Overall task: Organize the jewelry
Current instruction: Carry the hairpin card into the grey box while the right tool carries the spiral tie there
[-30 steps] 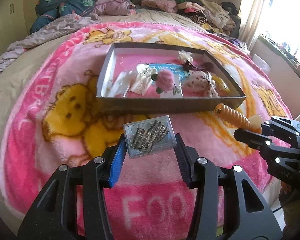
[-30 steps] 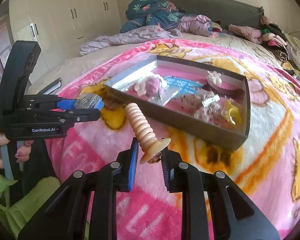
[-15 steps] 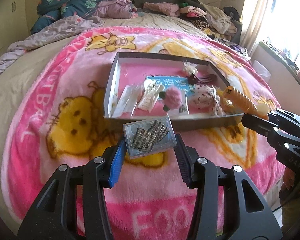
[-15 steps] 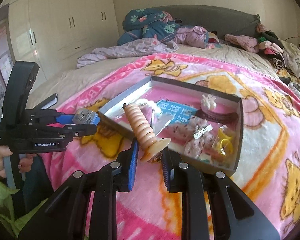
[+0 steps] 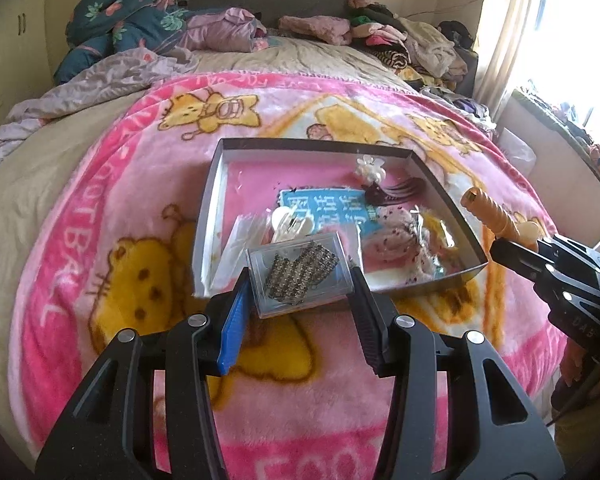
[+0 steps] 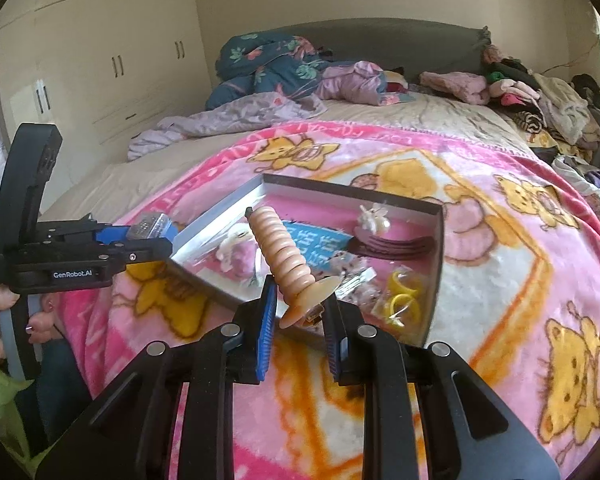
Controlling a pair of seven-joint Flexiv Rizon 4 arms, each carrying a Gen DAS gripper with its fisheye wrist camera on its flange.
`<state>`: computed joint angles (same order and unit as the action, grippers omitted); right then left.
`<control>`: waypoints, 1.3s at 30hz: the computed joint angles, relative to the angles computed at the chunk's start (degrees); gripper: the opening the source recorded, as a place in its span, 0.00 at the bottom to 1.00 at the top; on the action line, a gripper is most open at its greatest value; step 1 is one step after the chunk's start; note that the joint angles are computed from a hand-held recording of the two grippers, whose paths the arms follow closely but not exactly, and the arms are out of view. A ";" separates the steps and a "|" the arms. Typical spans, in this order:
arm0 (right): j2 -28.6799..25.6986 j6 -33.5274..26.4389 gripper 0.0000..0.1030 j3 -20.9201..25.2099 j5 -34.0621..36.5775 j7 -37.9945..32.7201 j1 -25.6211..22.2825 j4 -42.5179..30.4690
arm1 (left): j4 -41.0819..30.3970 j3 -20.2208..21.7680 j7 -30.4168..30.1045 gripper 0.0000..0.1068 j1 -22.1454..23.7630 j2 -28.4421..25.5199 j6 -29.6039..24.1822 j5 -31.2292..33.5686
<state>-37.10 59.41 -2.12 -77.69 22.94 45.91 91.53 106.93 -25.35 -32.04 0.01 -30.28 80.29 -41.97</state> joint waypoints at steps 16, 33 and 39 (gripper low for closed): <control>0.99 -1.81 0.20 0.26 -0.84 2.41 -2.48 1.80 | -7.23 3.46 -5.51 0.36 -3.11 -4.55 -1.79 6.15; -9.98 5.92 0.21 -1.28 15.59 -13.35 -2.22 -8.03 | -16.08 11.13 -17.12 0.37 -6.49 -11.75 -6.22 17.60; -10.52 6.48 0.30 -4.10 20.83 -15.58 0.68 -8.11 | -16.08 11.34 -18.77 0.38 -6.19 -12.02 -6.90 18.96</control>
